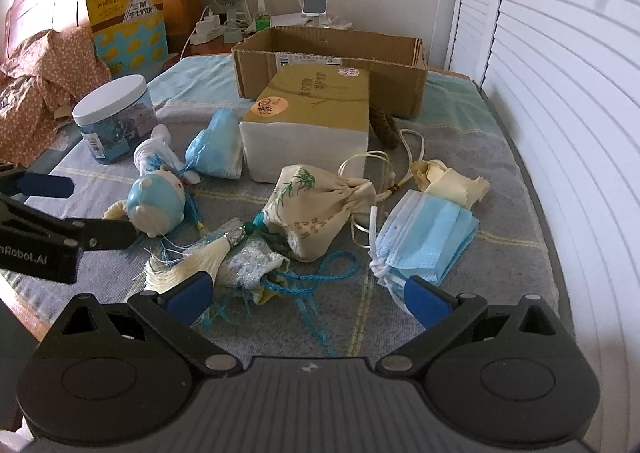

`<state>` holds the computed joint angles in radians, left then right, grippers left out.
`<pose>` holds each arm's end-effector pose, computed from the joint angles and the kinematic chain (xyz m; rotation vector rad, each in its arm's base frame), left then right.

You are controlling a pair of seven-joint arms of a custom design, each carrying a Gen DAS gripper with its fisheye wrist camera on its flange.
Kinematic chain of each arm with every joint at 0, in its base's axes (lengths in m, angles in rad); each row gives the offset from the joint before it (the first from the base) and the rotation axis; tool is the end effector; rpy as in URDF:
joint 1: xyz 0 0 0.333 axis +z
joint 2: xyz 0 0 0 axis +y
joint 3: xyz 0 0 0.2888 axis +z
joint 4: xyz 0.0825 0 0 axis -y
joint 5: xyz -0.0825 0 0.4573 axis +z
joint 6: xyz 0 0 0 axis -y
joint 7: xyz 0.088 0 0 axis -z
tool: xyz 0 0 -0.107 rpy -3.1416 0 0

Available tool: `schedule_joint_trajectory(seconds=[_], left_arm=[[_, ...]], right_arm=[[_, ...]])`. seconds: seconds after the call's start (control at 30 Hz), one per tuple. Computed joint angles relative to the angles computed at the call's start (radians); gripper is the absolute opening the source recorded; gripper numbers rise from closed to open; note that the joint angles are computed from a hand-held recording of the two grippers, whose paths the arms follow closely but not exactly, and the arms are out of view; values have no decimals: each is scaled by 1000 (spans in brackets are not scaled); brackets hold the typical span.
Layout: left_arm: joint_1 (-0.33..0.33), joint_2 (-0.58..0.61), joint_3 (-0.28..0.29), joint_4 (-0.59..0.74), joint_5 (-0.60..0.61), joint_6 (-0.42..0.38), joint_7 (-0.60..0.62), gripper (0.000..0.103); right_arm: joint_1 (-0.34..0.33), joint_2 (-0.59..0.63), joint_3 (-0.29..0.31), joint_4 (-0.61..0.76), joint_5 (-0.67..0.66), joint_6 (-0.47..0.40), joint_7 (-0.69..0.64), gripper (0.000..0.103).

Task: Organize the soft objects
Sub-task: 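Grasp the cream drawstring pouch with the right tool while the left tool grasps the cream rope ring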

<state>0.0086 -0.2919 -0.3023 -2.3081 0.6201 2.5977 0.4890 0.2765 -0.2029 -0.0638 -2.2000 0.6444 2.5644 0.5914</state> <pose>0.5475 -0.1817 0.4577 -2.0166 1.4445 -0.6125 0.5922 0.1174 0.4724 -2.2338 0.9809 -0.3831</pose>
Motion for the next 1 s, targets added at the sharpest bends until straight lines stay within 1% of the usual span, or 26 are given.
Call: schedule_joint_trajectory(seconds=[0.13,0.23,0.4,0.5,0.67,0.73,0.77,0.87,0.93,1.0], left_arm=[[9,31,-3,23,39,31,-28,102],[0,56,9,37,32,47,-17,102],[-14,83,26,47,22,68,-9,102],[-21,98,33,58,11,62,2,102],[-38,121,51,77,-32,33,45,102],[-44,120,57,71,-39,43,59,102],[-44,117,59,65,-39,56,62,102],[-41,119,52,70,-20,29,53,102],[-41,120,50,72,-3,12,42,102],[-47,112,57,61,-18,13,60,102]], right_arm=[[5,4,-8,2,36,5,-43,103],[4,9,-12,6,63,3,-77,103],[-12,27,-5,14,54,-10,-83,103],[-23,36,-2,14,48,-20,-88,103],[-25,30,0,0,67,-8,-132,103],[-24,26,0,-9,75,4,-152,103],[-22,25,1,-12,75,11,-161,103],[-12,13,1,-38,82,51,-202,103],[-8,11,-5,-41,95,51,-206,103],[-5,10,-10,-42,107,48,-221,103]])
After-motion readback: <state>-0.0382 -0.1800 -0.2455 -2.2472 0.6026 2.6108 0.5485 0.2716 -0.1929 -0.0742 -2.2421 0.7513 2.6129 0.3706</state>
